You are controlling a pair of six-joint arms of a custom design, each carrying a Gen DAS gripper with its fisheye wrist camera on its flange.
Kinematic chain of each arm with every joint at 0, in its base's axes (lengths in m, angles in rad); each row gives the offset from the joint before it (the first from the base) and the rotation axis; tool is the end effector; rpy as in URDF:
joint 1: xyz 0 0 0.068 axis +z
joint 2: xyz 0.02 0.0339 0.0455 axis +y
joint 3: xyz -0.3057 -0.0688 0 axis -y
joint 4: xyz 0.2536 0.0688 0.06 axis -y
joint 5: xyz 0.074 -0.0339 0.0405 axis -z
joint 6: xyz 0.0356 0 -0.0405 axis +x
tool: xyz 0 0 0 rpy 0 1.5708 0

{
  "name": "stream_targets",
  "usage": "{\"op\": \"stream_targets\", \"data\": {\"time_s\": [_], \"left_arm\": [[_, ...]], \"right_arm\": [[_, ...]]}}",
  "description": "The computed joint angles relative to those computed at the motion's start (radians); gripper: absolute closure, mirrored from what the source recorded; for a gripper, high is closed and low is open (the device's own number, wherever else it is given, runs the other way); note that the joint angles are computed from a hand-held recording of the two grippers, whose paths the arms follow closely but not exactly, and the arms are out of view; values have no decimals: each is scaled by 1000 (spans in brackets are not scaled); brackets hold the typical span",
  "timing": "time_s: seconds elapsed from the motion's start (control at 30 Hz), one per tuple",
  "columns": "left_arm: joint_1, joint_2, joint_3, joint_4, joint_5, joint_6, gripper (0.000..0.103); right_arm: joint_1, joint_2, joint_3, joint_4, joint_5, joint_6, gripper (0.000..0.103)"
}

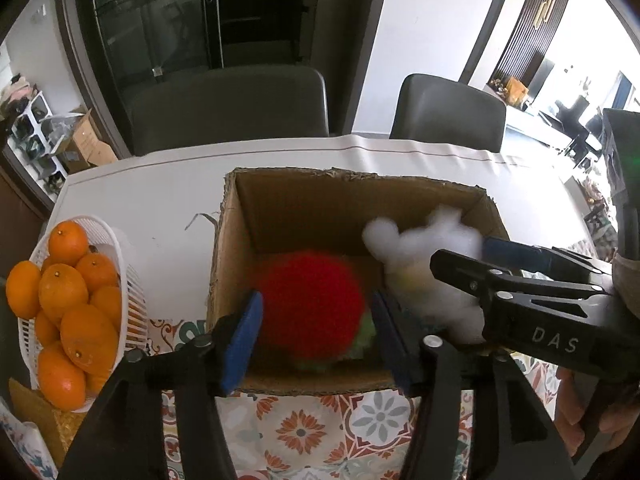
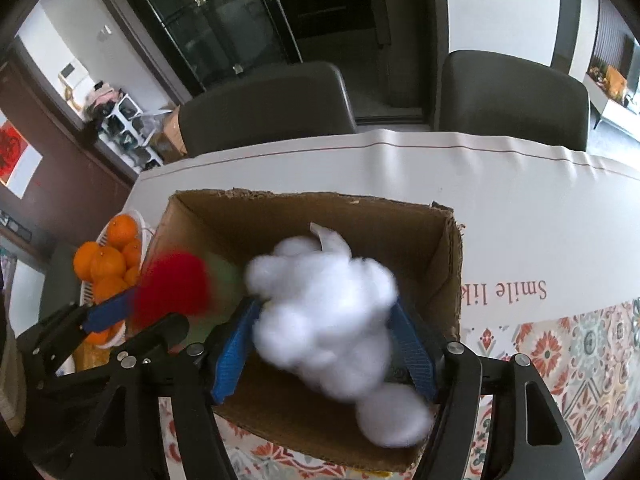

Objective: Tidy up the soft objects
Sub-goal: 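Carry both plushes over the cardboard box and lower them inside, then open both tools to release the plushes into the box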

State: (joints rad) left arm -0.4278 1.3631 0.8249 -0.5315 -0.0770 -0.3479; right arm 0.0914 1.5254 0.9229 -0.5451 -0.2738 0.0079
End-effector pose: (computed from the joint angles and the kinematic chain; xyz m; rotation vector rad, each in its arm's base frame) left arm 0.2359 -0.1046 0.2381 0.0796 2.6436 -0.1617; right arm 0.2914 0.0364 0.2259 -0.1929 2.7000 0.4011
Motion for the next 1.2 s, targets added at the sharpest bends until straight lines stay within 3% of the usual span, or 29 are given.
{"op": "stream_targets", "data": {"time_s": [0.1, 0.47, 0.73, 1.0, 1.2], "left_arm": [[-1, -6, 1, -5, -9, -2, 44], [-42, -123, -10, -82, -98, -37, 43], [-153, -274, -28, -188, -179, -131, 42], [-384, -401, -13, -378, -341, -327, 40], [-647, -447, 5, -563, -483, -594, 38]], "right_arm": [[1, -15, -6, 3, 4, -5, 28], [34, -206, -56, -12, 108, 37, 28], [57, -404, -93, -96, 163, 80, 27], [101, -629, -124, -216, 261, 130, 27], [111, -766, -151, -326, 272, 163, 28]]}}
